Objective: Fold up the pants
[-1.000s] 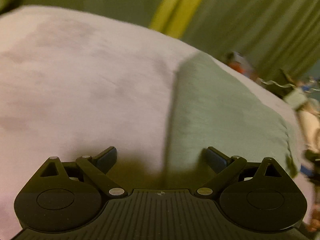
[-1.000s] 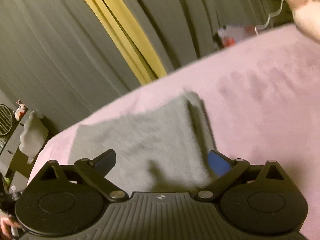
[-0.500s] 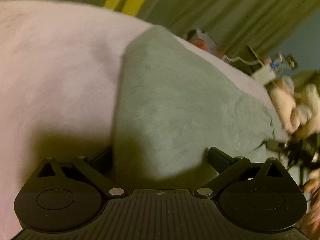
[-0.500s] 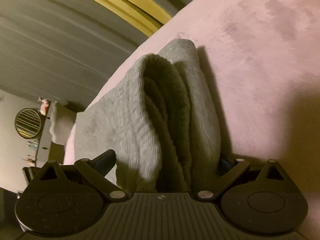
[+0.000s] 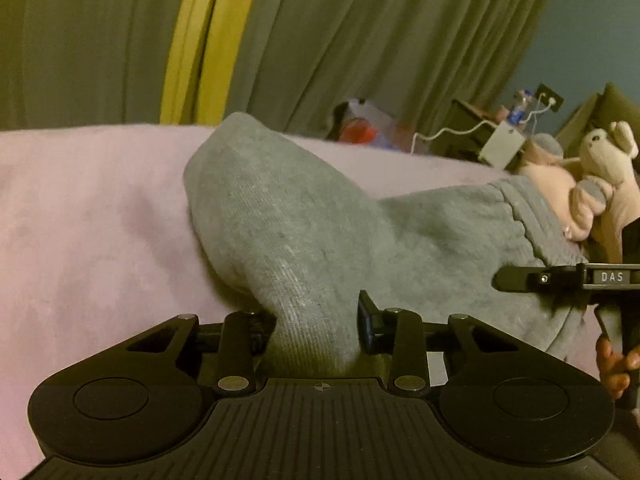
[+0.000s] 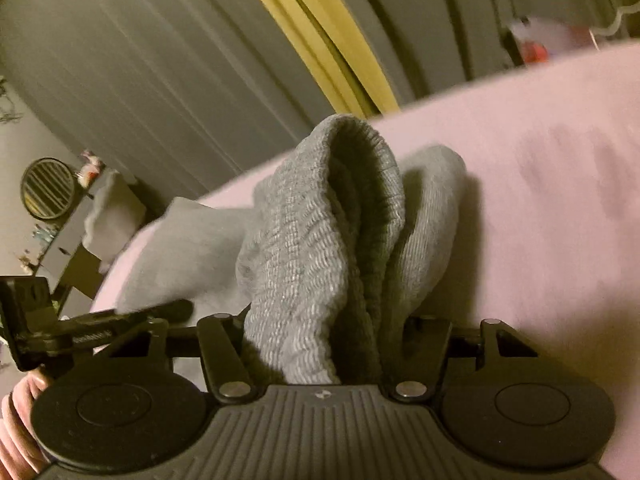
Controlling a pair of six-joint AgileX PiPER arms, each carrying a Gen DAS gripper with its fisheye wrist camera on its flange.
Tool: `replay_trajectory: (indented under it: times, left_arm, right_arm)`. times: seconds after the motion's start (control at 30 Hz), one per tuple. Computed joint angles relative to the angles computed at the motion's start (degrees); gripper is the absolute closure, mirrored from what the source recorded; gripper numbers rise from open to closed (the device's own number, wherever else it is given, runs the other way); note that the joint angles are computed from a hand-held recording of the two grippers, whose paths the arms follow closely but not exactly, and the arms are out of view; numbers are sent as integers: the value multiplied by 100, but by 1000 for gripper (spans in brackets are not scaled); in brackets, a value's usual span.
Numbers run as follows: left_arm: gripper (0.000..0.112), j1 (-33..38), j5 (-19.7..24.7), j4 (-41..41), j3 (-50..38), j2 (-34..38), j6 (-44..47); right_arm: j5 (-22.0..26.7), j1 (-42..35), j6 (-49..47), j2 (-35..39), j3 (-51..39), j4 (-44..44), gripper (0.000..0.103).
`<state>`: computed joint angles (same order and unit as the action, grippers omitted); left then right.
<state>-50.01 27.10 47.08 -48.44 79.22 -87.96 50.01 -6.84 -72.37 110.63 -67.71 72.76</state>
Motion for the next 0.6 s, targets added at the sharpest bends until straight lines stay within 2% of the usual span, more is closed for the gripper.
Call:
replay_trajectory:
  times: [0.07, 0.1, 0.13, 0.17, 0.23, 0.27, 0.3, 0.33, 0.37, 0.4, 0.43, 0.5, 0.6]
  left_arm:
    - [73, -2, 118, 193, -156, 136, -77]
    - [63, 4, 323, 165, -283, 293, -65]
    - [54, 2, 715, 55, -526, 545, -51]
    - [40, -71, 1288, 72, -772, 808, -214]
    - [25, -402, 2428, 359, -1030, 1095, -547]
    - [23, -665, 2767, 564, -1024, 1063, -570]
    - [20, -871, 2930, 631, -987, 967, -464]
    - [17, -1112, 3092, 601, -998, 883, -277]
    - [14, -1332, 3169, 587, -974, 810, -224]
    - [13, -1573, 3148, 610, -829, 678, -303]
    - [10, -1755, 3090, 571, -711, 616, -389]
    - [9, -1715, 2869, 146, -753, 903, -117]
    - [9, -1725, 3257, 105, -984, 1330, -141]
  right_arm:
    - [-177, 91, -95, -98, -54, 33, 42]
    - [-367, 143, -88, -145, -74, 13, 42]
    - [-730, 260, -19, -163, -126, -110, 36]
    - [-1148, 394, 263, -131, -232, -393, 23]
    - [-2096, 617, 1062, -134, -265, -1271, 4]
    - [-2424, 616, 1120, -258, -109, -1429, 4]
    - [-2524, 567, 949, -363, 38, -1358, 4]
    - [-2394, 468, 649, -470, 223, -1057, 4]
    - [-2035, 270, 241, -538, 408, -647, 4]
    - [-1822, 156, 24, -603, 587, -465, 4]
    - [-1838, 102, -216, -680, 817, -342, 4]
    - [-2350, 202, -978, -748, 1277, 246, 4]
    - [-2591, 247, -1371, -769, 1595, 1054, 4]
